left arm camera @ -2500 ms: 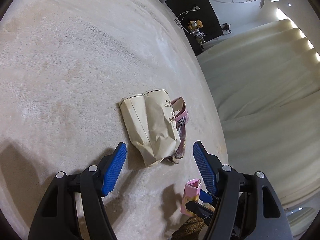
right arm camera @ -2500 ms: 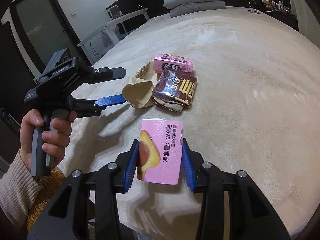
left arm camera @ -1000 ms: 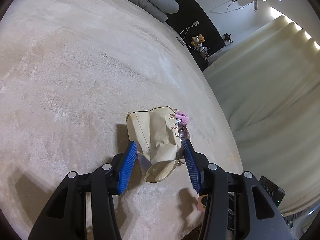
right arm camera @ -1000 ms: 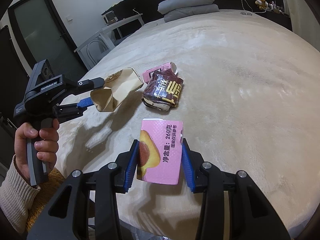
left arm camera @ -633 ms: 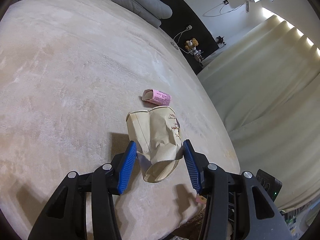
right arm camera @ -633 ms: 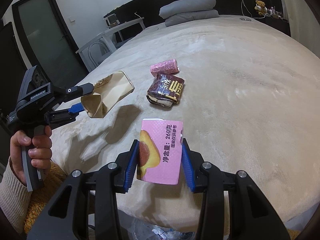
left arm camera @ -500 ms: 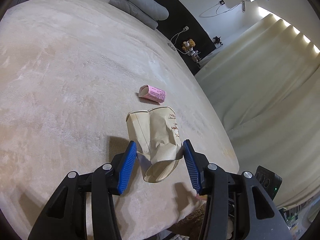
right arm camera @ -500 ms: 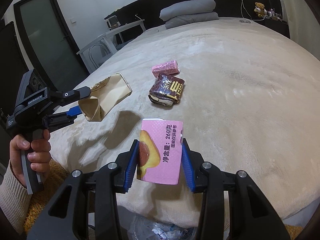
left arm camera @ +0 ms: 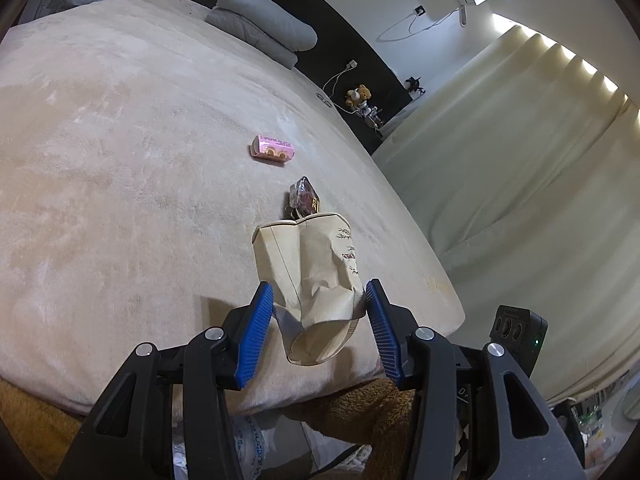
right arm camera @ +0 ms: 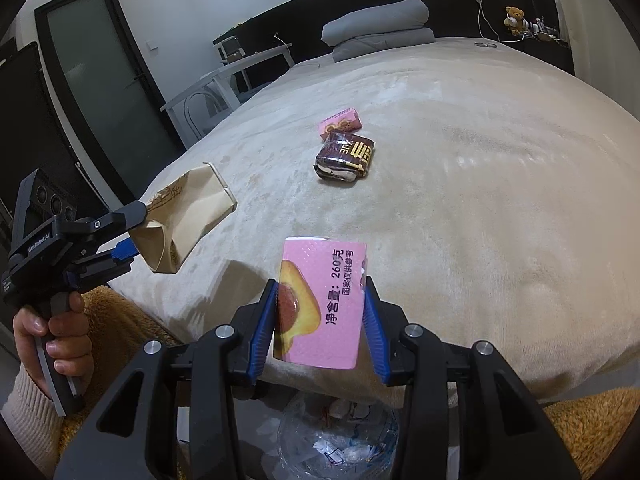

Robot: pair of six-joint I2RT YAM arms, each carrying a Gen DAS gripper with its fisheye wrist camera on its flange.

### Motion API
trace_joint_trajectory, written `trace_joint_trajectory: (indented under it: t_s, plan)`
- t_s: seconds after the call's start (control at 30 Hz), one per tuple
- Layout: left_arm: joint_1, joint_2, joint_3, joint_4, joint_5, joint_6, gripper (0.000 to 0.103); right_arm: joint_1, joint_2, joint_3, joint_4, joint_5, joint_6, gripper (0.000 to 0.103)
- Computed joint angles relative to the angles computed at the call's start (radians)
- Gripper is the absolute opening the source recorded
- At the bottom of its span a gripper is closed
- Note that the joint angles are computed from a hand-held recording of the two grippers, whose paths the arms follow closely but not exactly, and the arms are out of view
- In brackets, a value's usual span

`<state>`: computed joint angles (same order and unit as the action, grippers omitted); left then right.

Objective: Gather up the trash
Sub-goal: 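Carry both held items down toward the clear bag beside the bed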

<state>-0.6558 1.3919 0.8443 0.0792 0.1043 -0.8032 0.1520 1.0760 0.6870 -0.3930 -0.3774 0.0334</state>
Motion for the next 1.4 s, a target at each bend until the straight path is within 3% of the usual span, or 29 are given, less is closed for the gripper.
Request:
trace_joint_trajectory:
  t_s: [0.5,0.8,1.07,1.4]
  plan:
    - [-0.232,-0.105,-0.104,-0.052,-0.196,0.001,0.047,-0.023,-0.234,-0.101,-0.142,-0.037,-0.002,0.042]
    - [-0.333,-0.087,-0.118,-0.099,-0.243,-0.036,0.047,-0.01,-0.298,-0.143,-0.227,-0.058,-0.008,0.042]
    - [-0.391,-0.073,-0.123,-0.146,-0.25,-0.078,0.047,0.0,-0.275,-0.165,-0.262,-0.069,-0.014,0.042]
    - [-0.406,0.046,-0.052,-0.248,-0.207,-0.096,0.047,0.027,-0.116,-0.174,-0.258,-0.014,-0.013,0.042]
